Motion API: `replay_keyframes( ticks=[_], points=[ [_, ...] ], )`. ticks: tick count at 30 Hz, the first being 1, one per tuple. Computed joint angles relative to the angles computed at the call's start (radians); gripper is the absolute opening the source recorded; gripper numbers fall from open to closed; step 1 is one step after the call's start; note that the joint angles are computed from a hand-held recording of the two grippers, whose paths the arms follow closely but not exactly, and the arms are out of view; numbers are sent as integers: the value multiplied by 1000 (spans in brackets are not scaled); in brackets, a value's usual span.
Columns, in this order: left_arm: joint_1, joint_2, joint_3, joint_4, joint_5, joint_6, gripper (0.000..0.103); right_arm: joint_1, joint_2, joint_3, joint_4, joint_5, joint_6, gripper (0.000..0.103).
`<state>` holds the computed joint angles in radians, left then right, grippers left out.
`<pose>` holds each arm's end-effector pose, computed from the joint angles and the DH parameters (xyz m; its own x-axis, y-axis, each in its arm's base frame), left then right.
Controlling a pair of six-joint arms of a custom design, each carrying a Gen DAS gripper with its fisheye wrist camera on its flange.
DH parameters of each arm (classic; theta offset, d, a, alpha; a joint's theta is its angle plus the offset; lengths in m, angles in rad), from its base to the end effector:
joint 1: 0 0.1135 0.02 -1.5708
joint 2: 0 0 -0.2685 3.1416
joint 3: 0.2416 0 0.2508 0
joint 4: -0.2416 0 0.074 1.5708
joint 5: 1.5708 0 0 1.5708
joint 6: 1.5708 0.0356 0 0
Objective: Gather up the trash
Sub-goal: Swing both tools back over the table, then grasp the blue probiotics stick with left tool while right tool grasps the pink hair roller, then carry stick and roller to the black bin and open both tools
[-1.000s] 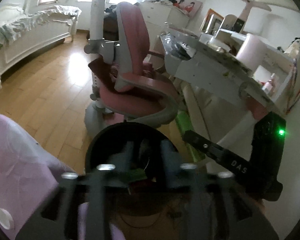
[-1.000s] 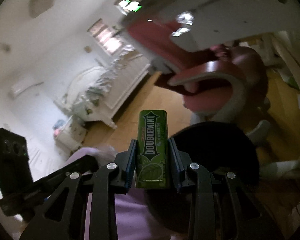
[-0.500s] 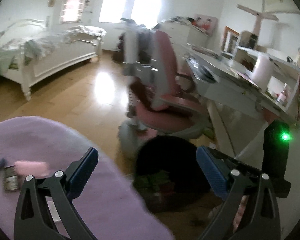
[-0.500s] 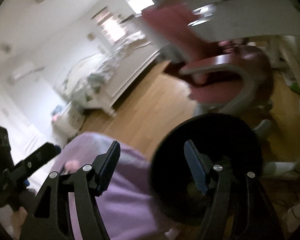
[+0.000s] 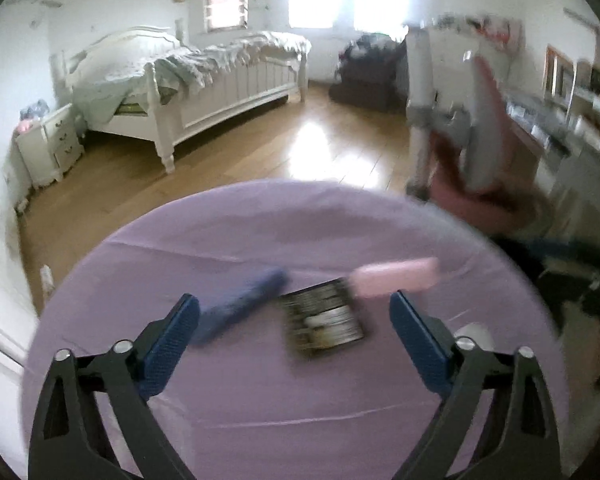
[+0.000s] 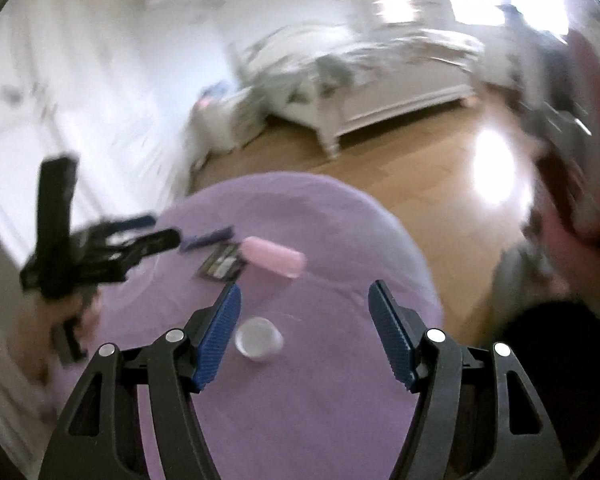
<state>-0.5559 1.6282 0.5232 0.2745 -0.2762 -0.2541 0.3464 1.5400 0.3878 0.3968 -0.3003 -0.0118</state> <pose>0.2357 -0.1350 0.1110 -0.6953 0.1473 -0.7035 0.1826 0.9829 0.0253 0.2261 0.0928 0.1097 -0.6386 -0.2425 -0.7303 -0.5344 0.8226 0.1942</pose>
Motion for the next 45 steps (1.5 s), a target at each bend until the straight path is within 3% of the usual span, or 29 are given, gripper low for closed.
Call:
replay_keyframes(
  ticks=[3, 8, 12, 14, 17, 19, 21, 28, 32, 34, 36, 39, 42, 44, 45],
  points=[
    [103, 81, 49, -22, 73, 131, 73, 111, 142, 179, -99, 79, -103, 66],
    [206, 174, 105, -24, 172, 258, 65, 199, 368, 466, -266, 163, -227, 62],
    [221, 241, 159, -50, 212, 330, 52, 219, 515, 656, -399, 172, -286, 59],
    [228, 256, 163, -31, 227, 356, 52, 204, 553, 688, -423, 160, -310, 57],
    [237, 269, 165, -12, 250, 336, 49, 196, 591, 738, -462, 116, -288, 43],
    [249, 275, 156, 22, 268, 304, 37, 194, 595, 741, -466, 96, -265, 36],
    [250, 271, 148, 31, 230, 261, 16, 193, 588, 726, -452, 80, -225, 33],
    [264, 135, -6, 117, 263, 75, 12, 169, 394, 514, -283, -51, -17, 31],
    [156, -156, -185, 116, 164, -65, 12, 174, 230, 351, -157, -104, 106, 31],
    [46, -340, -232, 16, 50, -155, 13, 182, 138, 271, -103, -118, 160, 31],
    [-100, -546, -255, -152, -107, -274, 13, 206, 31, 189, -49, -113, 224, 31],
    [-344, -736, -221, -427, -362, -491, 13, 238, -115, 97, -3, -108, 306, 31],
    [-623, -745, -117, -749, -622, -802, 13, 281, -279, 22, -16, -64, 358, 31],
    [-769, -673, -22, -985, -723, -1046, 13, 307, -368, -10, -44, -42, 380, 31],
    [-801, -632, 13, -1045, -763, -1124, 13, 317, -413, -23, -62, -41, 392, 31]
  ],
)
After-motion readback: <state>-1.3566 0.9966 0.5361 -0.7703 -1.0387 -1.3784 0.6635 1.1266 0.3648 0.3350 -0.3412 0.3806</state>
